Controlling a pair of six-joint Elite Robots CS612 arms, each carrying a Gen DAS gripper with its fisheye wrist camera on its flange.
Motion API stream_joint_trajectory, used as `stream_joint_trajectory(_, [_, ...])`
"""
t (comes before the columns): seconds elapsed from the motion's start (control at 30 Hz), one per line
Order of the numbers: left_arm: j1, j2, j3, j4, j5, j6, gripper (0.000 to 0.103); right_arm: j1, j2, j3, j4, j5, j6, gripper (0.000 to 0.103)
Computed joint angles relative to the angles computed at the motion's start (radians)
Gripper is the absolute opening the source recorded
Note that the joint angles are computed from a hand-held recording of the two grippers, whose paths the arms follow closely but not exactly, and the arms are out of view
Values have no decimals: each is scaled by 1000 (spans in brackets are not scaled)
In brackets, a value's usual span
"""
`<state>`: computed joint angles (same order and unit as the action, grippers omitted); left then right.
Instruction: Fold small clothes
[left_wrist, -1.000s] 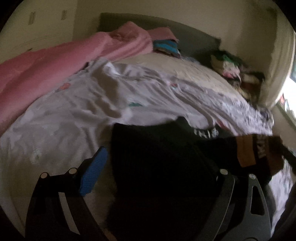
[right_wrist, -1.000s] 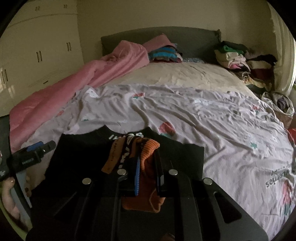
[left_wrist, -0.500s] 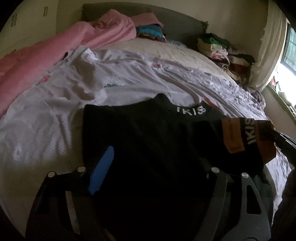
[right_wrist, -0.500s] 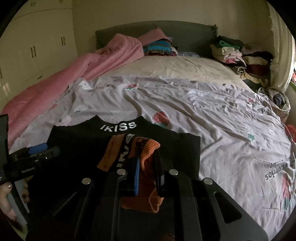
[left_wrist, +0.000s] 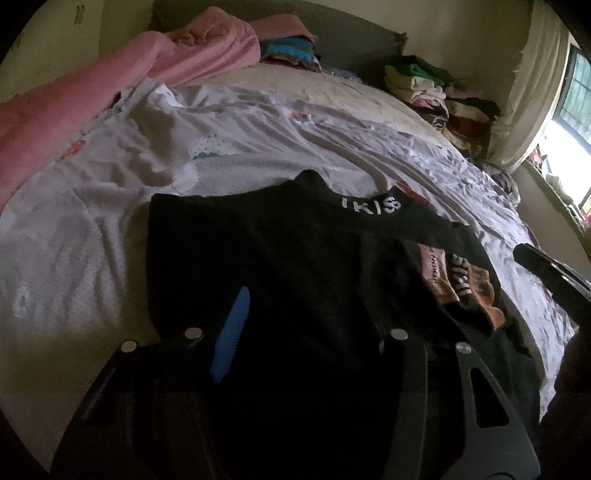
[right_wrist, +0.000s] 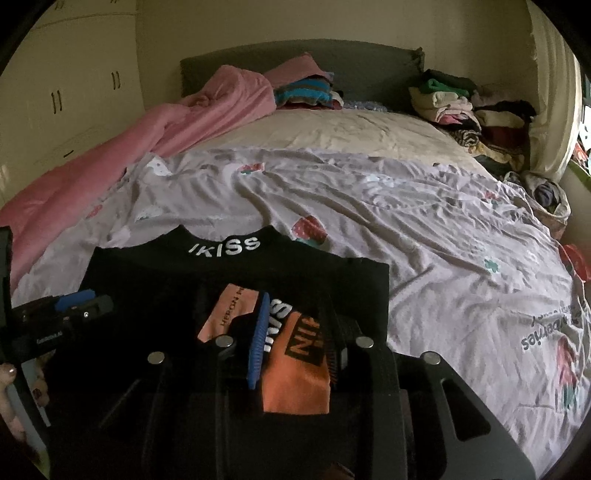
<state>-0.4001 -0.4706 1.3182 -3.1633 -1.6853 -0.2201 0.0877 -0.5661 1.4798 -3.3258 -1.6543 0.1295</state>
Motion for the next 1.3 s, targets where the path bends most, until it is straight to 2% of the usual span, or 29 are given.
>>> stream_joint_trajectory(0.23, [13,6,-27,123,-39,-9,44,9,7,-6,45,47,-19,31])
stream_joint_trajectory(0.47, [27,9,-26,127,-85,-18,44,26,26,-45,121,115,-63,42])
stream_joint_trajectory(0.67, [40,12,-29,128,-128,-45,44,25,36,-62,198,117,-58,44])
stream_joint_trajectory(0.77, [40,11,-29,129,-127,-42,44,20,39,-60,221,117,-48,43])
stream_joint_trajectory(1.07, [29,2,-18,142,-82,-1,44,23,42,-45,178,96,-39,45])
stream_joint_trajectory(1.13, [23,-4,-10,141,-63,14,45,23,34,-26,144,101,-30,58])
stream_joint_trajectory(1.17, [22,-6,-9,142,-57,19,45,23,30,-17,128,86,-20,60])
stream_joint_trajectory(1.3, [22,-8,-8,144,-60,24,48,16,18,10,87,91,11,61])
